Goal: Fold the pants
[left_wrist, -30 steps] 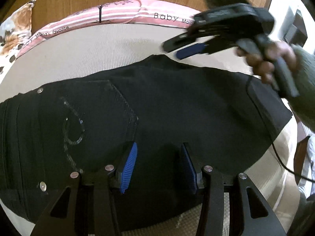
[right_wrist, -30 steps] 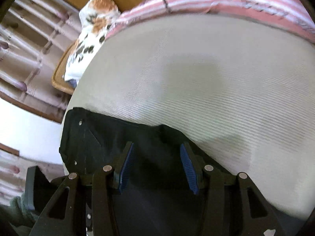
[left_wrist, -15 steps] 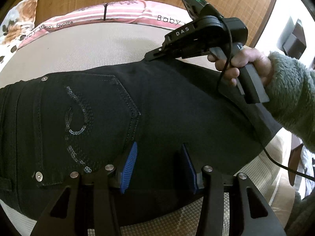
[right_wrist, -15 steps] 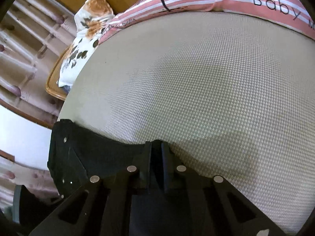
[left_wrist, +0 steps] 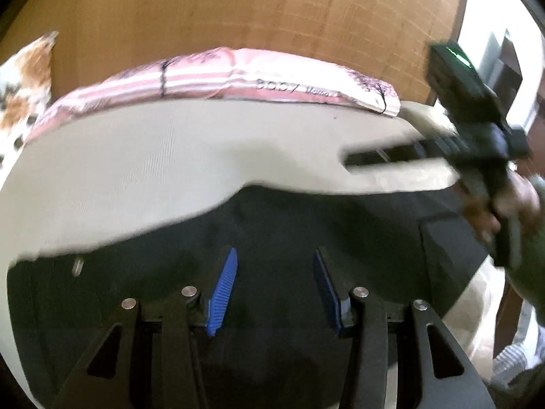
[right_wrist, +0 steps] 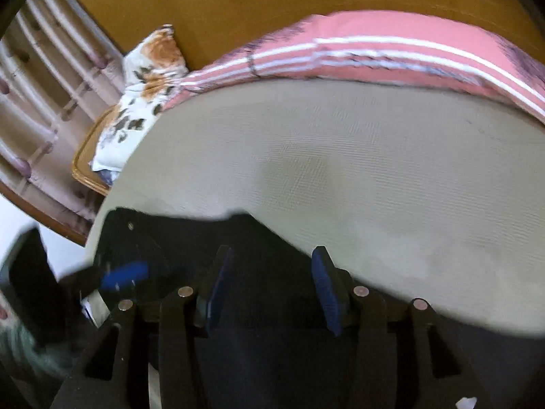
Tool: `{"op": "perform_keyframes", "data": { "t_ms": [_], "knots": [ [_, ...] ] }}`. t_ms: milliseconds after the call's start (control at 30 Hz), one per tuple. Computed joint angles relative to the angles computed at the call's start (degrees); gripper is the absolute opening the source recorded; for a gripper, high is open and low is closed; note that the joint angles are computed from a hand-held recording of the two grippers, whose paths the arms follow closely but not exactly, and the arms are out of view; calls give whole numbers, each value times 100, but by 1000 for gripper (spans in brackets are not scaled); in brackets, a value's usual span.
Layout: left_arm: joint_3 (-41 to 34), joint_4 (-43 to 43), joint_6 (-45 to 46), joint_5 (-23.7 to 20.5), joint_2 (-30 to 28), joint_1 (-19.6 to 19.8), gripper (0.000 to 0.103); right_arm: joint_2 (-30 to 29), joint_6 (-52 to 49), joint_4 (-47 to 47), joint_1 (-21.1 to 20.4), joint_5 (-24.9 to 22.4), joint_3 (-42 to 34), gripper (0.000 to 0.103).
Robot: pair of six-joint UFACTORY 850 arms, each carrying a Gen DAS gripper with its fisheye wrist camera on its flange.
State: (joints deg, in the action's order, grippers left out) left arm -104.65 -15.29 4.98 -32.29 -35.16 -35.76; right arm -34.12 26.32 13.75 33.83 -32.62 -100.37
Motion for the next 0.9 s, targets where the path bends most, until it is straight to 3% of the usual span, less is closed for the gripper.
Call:
{"op": "perform_keyframes", "data": {
  "t_ms": [233, 400, 467, 633, 733, 767, 900],
  "knots": [
    [-1802, -388, 197, -923, -1375, -54, 48, 685, 682, -281, 14, 58, 1332, 46],
    [-2821, 178, -341, -1412, -2102, -88, 48, 764, 2018, -1524, -6, 456, 1714, 38],
    [-2824, 23, -284, -1410, -2135, -50, 48, 928, 2394, -1737, -77, 861, 2038, 28],
    [-2496, 565, -280, -1142, -1967, -177, 48, 1359, 2793, -1755, -253, 1335, 2683, 27],
    [-2386, 935, -414, -1161, -1883, -269, 48, 1660, 3241, -1877, -307, 1461, 3038, 28],
    [-2320, 969, -431, -1176, -1832, -283, 49, 1803, 3518, -2036, -314, 1461, 3198, 34],
    [-1453, 905, -424, -960, -1277, -307, 53, 2351, 5118, -3167, -238, 1207, 3784, 40]
  ]
}}
